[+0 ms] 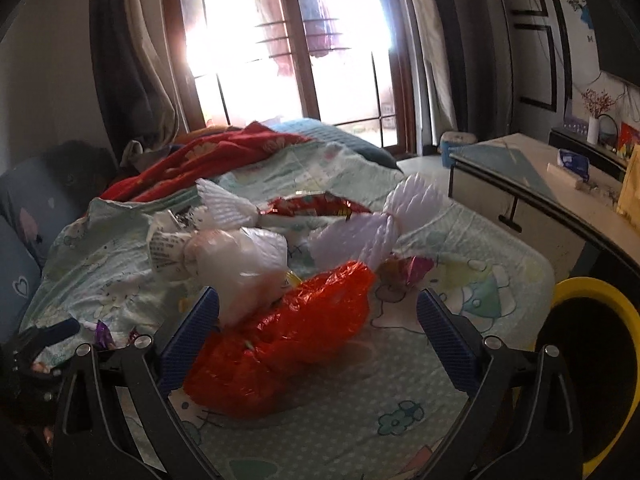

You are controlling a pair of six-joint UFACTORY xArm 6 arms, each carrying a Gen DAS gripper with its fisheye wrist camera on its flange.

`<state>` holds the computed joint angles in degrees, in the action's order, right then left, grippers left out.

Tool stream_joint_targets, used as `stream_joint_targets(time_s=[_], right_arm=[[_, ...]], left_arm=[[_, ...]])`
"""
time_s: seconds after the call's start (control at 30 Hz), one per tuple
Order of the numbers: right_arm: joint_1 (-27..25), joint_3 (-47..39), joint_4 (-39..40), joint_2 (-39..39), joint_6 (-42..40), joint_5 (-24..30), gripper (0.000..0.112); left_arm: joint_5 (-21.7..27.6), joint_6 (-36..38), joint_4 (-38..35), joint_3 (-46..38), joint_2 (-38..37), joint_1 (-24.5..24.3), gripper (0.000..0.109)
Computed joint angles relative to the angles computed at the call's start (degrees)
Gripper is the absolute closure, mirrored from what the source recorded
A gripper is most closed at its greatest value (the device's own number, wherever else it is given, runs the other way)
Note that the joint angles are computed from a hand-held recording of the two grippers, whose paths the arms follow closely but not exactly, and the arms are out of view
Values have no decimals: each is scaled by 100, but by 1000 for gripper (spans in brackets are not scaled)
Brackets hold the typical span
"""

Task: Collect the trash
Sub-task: 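Grasp the purple wrapper with the left tool while the right tool grasps the red bag, then carry both items over the yellow bin and open both tools to drop them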

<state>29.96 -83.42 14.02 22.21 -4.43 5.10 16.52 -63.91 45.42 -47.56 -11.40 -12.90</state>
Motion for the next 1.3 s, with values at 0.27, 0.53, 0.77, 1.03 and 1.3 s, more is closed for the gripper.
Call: stream_joint_targets(time_s=[0.27,0.53,0.77,1.03,1.3], right_arm=[[-56,-626,1167,399,-651,872,50],[-121,-774,2492,396,-1637,1436,94],[-150,-368,2716,-8,-1967,1459,100],[-216,199,2842,-545,-2402,1100,101],[-324,650,3218,-990,-2835,569,101]], left_arm=[[-395,1124,-1517,156,157,111,49],[-589,1749,-2230,257,134,119,74],[-715,1781,-2087,277,61,38,83],[-927,1826,-1976,151,-30,-195,85],[-928,1776,-1725,-456,293,-609,87]])
